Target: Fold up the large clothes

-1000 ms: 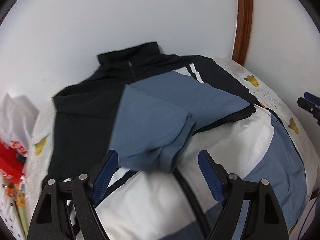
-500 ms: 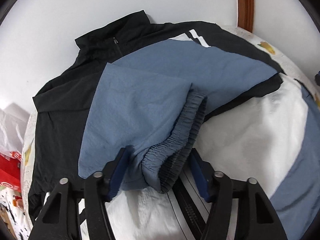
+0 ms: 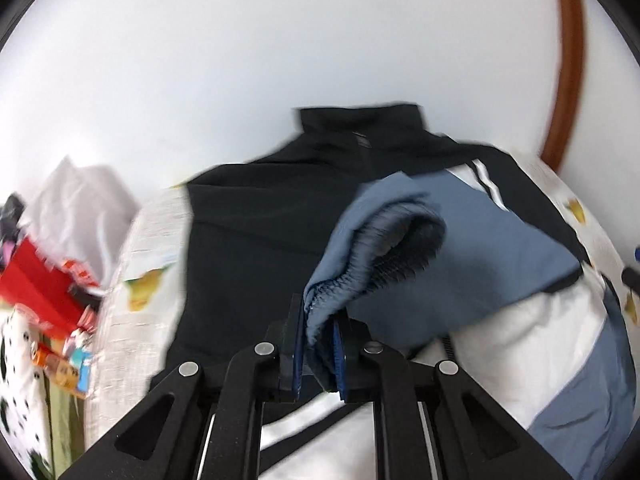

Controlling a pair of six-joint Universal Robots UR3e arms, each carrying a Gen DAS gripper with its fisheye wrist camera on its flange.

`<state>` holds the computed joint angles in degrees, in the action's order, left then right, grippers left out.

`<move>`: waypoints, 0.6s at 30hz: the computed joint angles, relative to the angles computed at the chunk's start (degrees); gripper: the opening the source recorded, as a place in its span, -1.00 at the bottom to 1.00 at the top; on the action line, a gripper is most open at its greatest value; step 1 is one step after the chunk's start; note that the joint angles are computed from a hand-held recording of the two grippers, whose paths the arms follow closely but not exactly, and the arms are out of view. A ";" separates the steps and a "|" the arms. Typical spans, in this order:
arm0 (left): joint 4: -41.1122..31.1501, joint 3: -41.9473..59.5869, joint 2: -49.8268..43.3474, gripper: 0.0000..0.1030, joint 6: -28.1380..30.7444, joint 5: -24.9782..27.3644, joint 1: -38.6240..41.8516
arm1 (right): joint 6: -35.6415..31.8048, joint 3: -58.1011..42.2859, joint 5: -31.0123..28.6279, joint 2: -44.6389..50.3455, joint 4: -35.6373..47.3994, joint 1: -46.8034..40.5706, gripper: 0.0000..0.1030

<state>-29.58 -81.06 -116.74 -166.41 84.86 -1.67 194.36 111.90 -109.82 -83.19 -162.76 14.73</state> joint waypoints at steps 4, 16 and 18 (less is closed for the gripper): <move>-1.82 0.77 0.10 -0.77 -2.15 -4.36 5.63 | -0.07 -8.61 -0.33 6.18 1.76 2.85 0.50; -5.64 8.43 -10.71 -0.71 -4.16 -6.67 8.57 | -0.43 -19.92 0.10 17.90 5.07 1.53 0.50; -6.10 9.15 -11.69 -0.69 -4.74 -6.77 8.88 | -0.09 -19.26 0.49 18.04 4.68 0.83 0.50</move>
<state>-35.69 -71.91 -128.43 -171.15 78.09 7.20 194.28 92.64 -109.33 -65.15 -158.09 15.56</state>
